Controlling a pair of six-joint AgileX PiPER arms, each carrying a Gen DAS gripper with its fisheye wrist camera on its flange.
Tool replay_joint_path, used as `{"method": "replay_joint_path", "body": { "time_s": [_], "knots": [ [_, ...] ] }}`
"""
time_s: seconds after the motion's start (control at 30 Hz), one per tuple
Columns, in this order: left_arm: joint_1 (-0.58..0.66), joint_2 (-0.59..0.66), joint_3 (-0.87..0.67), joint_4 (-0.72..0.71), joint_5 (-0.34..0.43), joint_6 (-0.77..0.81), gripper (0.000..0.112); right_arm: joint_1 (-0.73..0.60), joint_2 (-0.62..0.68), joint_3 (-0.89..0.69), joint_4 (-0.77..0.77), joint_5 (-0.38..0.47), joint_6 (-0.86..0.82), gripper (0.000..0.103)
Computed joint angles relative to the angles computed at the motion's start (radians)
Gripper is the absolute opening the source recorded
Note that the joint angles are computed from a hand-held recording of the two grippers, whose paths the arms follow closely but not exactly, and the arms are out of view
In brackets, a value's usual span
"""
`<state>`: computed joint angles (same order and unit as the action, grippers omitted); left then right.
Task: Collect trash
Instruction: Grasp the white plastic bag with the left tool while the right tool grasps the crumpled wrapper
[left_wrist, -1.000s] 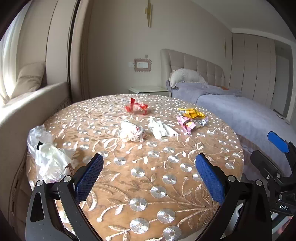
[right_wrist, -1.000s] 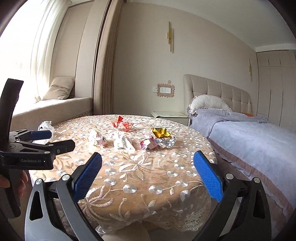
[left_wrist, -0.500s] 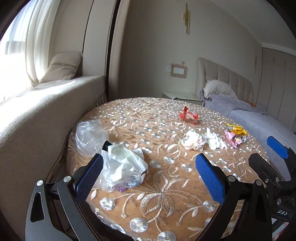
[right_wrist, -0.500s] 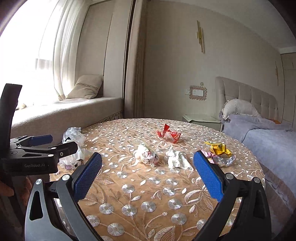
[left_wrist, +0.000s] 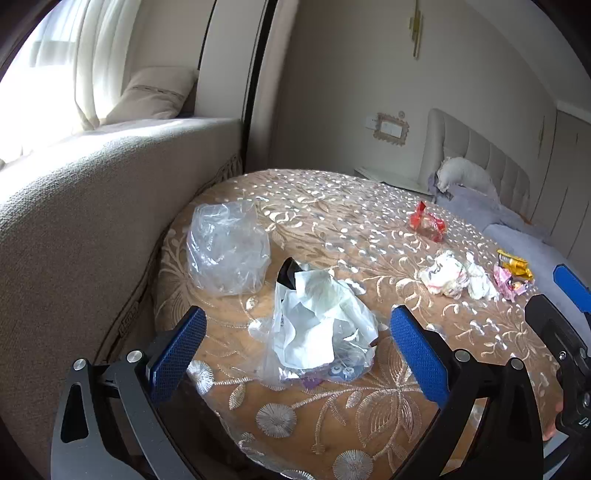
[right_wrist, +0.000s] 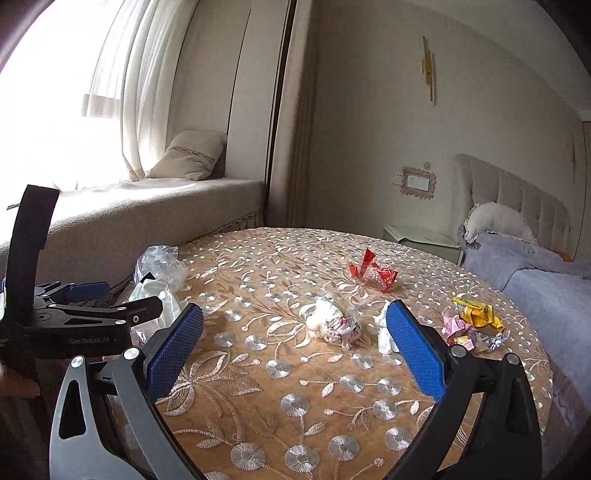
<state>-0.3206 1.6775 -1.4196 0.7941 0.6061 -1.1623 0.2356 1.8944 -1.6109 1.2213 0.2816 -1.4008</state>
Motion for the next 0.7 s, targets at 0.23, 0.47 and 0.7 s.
{"method": "replay_joint_path", "body": {
  "time_s": [0.23,0.47,0.7],
  "knots": [
    [0.076,0.09,-0.078,-0.29,-0.057,0.301,0.072,0.017,0.059,-0.087,-0.276,0.001,0.265,0.098],
    [0.076,0.093,-0.101,-0.366,-0.091,0.4,0.051,0.011,0.151,-0.27,-0.599,0.146,0.636,0.098],
    [0.062,0.132,-0.225,-0.355,-0.074,0.44,0.051,-0.028,0.335,-0.635,-0.7,0.461,0.892,0.098]
  ]
}}
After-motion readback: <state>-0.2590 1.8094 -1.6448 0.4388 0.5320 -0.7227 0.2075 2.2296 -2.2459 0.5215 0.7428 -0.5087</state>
